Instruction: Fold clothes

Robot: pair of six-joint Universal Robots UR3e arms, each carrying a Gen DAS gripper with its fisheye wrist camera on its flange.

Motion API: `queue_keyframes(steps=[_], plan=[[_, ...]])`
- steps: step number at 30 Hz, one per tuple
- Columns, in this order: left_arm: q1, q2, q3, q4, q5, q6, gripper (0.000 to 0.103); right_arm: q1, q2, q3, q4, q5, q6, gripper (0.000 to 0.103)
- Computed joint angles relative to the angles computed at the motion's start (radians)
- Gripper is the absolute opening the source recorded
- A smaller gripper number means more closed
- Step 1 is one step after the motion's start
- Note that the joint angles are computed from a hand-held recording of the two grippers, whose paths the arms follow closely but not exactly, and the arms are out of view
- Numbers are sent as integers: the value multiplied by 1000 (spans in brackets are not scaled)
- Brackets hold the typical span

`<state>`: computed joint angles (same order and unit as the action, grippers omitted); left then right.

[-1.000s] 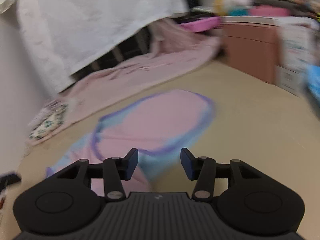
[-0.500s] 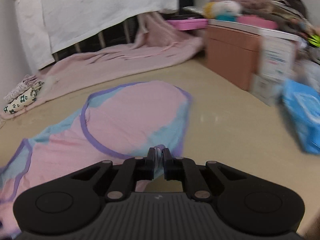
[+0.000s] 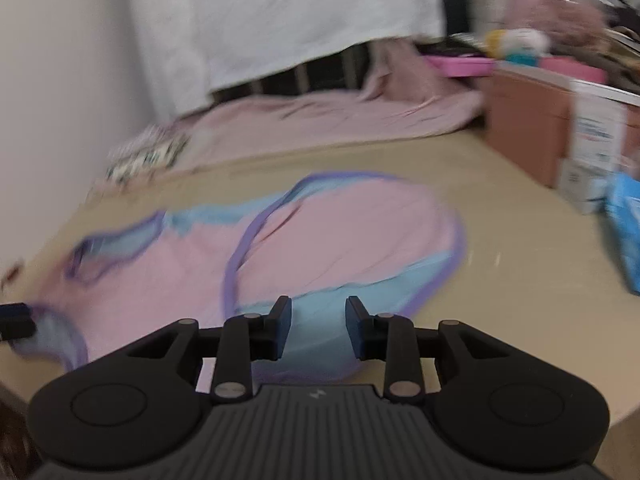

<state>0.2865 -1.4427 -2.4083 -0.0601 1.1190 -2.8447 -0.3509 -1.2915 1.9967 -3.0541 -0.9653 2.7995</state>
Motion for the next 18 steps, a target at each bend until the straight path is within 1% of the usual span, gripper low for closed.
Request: queue_keyframes(steps=[1, 2, 4, 5, 7, 9, 12, 13, 14, 16, 17, 18], plan=[[-57, -56, 20, 49, 69, -31, 42, 23, 14, -3, -20, -33, 8, 30], [-86, -90, 24, 89, 102, -51, 40, 39, 23, 2, -44, -61, 19, 30], [-75, -102, -13, 153, 82, -56, 40, 48, 21, 28, -70, -89, 16, 30], [-58, -79, -37, 146, 67, -32, 39, 52, 18, 42, -80, -101, 12, 30], [-19, 2, -78, 81, 55, 30, 37, 62, -19, 101, -107, -138, -42, 30], [18, 99, -92, -40, 70, 77, 37, 65, -81, 141, -59, -146, -109, 30], [138, 289, -103, -303, 9, 138, 36, 76, -173, 141, 98, -150, -189, 30], [181, 335, -87, -394, -24, 145, 34, 75, -198, 143, 126, -138, -195, 30], [222, 364, -75, -461, -68, 152, 36, 64, -216, 143, 145, -98, -192, 30], [295, 389, -62, -541, -184, 163, 36, 32, -221, 102, 221, 27, -178, 32], [292, 368, -54, -520, -198, 134, 36, 40, -182, 53, 231, 60, -140, 33], [247, 310, -48, -431, -164, 81, 36, 60, -126, -8, 228, 79, -86, 33]])
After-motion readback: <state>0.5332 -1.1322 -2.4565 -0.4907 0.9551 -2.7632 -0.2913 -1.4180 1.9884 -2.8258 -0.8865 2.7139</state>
